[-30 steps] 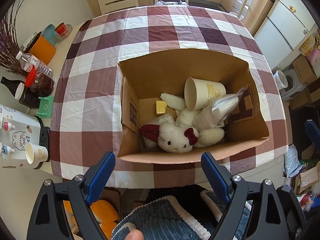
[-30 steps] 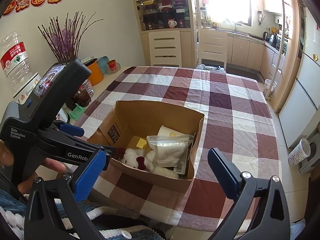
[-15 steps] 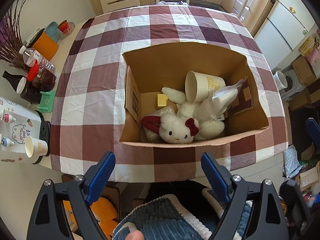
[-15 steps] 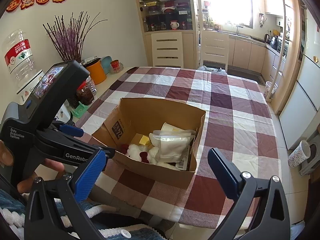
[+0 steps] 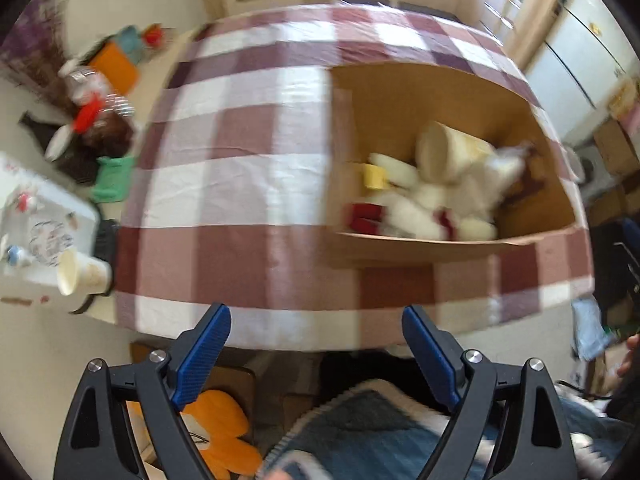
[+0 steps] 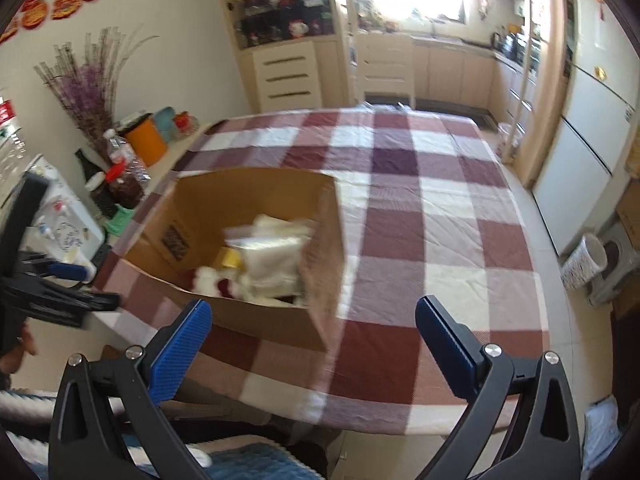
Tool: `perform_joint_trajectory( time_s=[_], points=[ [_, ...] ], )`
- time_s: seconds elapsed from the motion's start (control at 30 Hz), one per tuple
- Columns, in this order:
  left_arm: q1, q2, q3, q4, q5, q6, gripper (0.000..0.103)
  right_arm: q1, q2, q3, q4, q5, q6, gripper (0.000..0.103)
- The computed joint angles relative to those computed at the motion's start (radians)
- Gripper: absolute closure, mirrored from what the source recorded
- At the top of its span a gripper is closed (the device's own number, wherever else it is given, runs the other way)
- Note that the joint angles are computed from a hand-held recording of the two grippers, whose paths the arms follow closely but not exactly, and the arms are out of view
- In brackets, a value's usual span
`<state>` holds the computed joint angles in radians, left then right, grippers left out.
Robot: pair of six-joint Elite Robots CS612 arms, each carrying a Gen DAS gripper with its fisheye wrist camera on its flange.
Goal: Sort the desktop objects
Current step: 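Move both open tools toward the red toy box and blue pompom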
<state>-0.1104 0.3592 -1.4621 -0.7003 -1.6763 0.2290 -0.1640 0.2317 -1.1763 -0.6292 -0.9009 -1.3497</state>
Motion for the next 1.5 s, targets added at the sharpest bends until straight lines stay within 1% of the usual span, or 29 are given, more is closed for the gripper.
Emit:
perform_joint_trajectory(
  time_s=[0.07,0.13,0.2,0.23,0.3,0.4,0.5,0.57,0.6,0.67,0.7,0.77,0.83,0.93,1.0,1.1,1.17,1.23,1.27,1.3,1.37,1.4,1.43,1.47,1.5],
  points=[
    [0.008,0.024,-0.015,-0.044,0.082,-0.041,0.013,0.002,0.016,0.007,-0.084,-0.023,0.061,0.000],
    [0.023,0.048,-0.017,-0.088,0.141,-0.072,0.013,0.003,0.039,0.002,-0.189,-0.046,0.119,0.000],
    [0.043,0.073,-0.020,-0.154,0.141,-0.088,0.014,0.007,0.052,0.016,-0.282,-0.072,0.161,0.000],
    [0.055,0.089,-0.021,-0.206,0.125,-0.094,0.014,0.009,0.053,0.029,-0.311,-0.081,0.177,0.000],
    [0.075,0.103,-0.001,-0.267,0.082,-0.094,0.014,0.015,0.050,0.068,-0.365,-0.098,0.205,0.000],
    [0.098,0.107,0.068,-0.339,0.000,-0.086,0.014,0.030,0.046,0.123,-0.443,-0.125,0.205,0.000],
    [0.111,0.095,0.175,-0.413,-0.080,-0.069,0.014,0.048,0.031,0.193,-0.489,-0.147,0.188,0.000],
    [0.112,0.080,0.240,-0.444,-0.122,-0.036,0.014,0.064,0.021,0.238,-0.527,-0.159,0.176,0.000],
    [0.109,0.071,0.274,-0.461,-0.140,-0.011,0.014,0.071,0.012,0.262,-0.527,-0.157,0.157,0.000],
    [0.103,0.047,0.348,-0.487,-0.182,0.045,0.014,0.083,-0.022,0.337,-0.497,-0.143,0.124,0.000],
    [0.098,0.033,0.386,-0.501,-0.203,0.072,0.014,0.092,-0.050,0.399,-0.483,-0.140,0.119,0.000],
    [0.088,0.005,0.461,-0.536,-0.240,0.120,0.014,0.108,-0.081,0.476,-0.500,-0.144,0.132,0.000],
    [0.073,-0.020,0.530,-0.567,-0.262,0.167,0.014,0.124,-0.101,0.529,-0.519,-0.145,0.125,0.000],
    [0.049,-0.059,0.633,-0.605,-0.276,0.240,0.014,0.146,-0.145,0.629,-0.502,-0.137,0.063,0.000],
    [0.034,-0.085,0.697,-0.625,-0.293,0.292,0.014,0.163,-0.156,0.665,-0.504,-0.147,0.024,0.000],
    [0.015,-0.105,0.750,-0.672,-0.302,0.329,0.014,0.190,-0.166,0.700,-0.493,-0.158,-0.044,0.000],
    [0.008,-0.129,0.805,-0.701,-0.325,0.335,0.014,0.203,-0.172,0.719,-0.485,-0.161,-0.077,0.000],
    [0.003,-0.155,0.862,-0.726,-0.349,0.344,0.014,0.218,-0.190,0.759,-0.472,-0.158,-0.130,0.000],
    [-0.001,-0.165,0.885,-0.738,-0.354,0.347,0.014,0.224,-0.201,0.781,-0.464,-0.162,-0.165,0.000],
    [-0.004,-0.176,0.907,-0.747,-0.359,0.353,0.014,0.233,-0.212,0.802,-0.455,-0.175,-0.221,0.000],
    [-0.009,-0.195,0.942,-0.746,-0.381,0.383,0.014,0.245,-0.220,0.817,-0.434,-0.200,-0.314,0.000],
    [-0.011,-0.204,0.959,-0.740,-0.392,0.408,0.014,0.253,-0.249,0.871,-0.419,-0.223,-0.375,0.000],
    [-0.014,-0.205,0.959,-0.734,-0.396,0.404,0.014,0.258,-0.270,0.911,-0.411,-0.238,-0.414,0.000],
    [-0.018,-0.200,0.948,-0.732,-0.390,0.374,0.014,0.261,-0.282,0.933,-0.404,-0.244,-0.442,0.000],
    [-0.022,-0.199,0.946,-0.730,-0.391,0.385,0.014,0.267,-0.298,0.965,-0.400,-0.250,-0.473,0.000]
  ],
)
